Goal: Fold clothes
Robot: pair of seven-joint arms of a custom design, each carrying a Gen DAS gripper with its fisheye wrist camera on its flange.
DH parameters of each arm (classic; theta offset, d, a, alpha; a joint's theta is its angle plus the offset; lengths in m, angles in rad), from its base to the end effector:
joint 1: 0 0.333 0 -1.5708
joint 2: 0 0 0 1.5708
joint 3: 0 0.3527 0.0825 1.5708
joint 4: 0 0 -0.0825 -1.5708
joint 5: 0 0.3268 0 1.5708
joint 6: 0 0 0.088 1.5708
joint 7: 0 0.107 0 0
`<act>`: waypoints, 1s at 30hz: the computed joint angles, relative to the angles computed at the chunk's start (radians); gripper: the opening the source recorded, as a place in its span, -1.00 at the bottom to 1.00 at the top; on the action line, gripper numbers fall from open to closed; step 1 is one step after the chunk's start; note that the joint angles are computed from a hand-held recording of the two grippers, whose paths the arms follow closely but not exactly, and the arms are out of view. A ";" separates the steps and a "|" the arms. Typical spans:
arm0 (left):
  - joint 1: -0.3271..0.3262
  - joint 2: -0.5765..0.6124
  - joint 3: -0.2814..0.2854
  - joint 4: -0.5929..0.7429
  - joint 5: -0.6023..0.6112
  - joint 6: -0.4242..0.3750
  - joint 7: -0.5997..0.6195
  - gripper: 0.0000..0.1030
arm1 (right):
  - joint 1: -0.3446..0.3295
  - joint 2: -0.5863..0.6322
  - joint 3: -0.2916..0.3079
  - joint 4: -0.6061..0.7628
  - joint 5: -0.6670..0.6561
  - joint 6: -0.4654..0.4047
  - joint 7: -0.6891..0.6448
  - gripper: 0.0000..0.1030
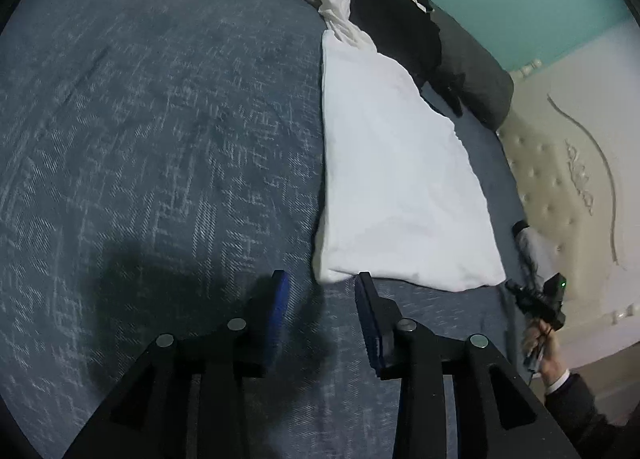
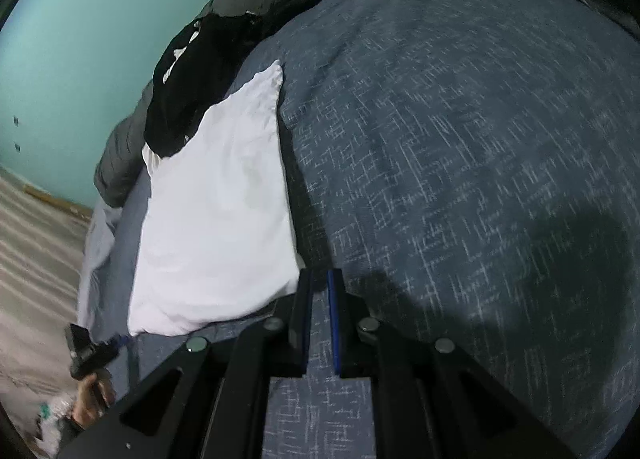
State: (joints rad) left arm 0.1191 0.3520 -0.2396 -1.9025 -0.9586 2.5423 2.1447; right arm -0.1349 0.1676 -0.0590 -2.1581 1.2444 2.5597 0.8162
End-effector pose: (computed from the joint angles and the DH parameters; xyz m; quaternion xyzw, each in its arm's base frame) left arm 0.6135 -0.0484 0.4161 0.6819 -0.6319 0.3590 0.0831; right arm 0.5257 -0.1162 0.4125 -0.4926 0.7812 0.0213 0.3830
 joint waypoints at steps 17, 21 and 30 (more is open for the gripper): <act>-0.049 0.076 -0.050 0.032 -0.143 0.113 -0.091 -0.11 | 0.085 -0.041 0.017 -0.063 0.294 0.038 -0.194 -0.85; -0.055 0.085 -0.061 0.039 -0.147 0.162 -0.117 -0.11 | 0.106 -0.042 0.016 -0.073 0.314 0.078 -0.197 -0.84; -0.054 0.090 -0.085 0.050 -0.128 0.253 -0.157 -0.24 | 0.127 -0.052 0.009 -0.098 0.407 0.106 -0.291 -0.83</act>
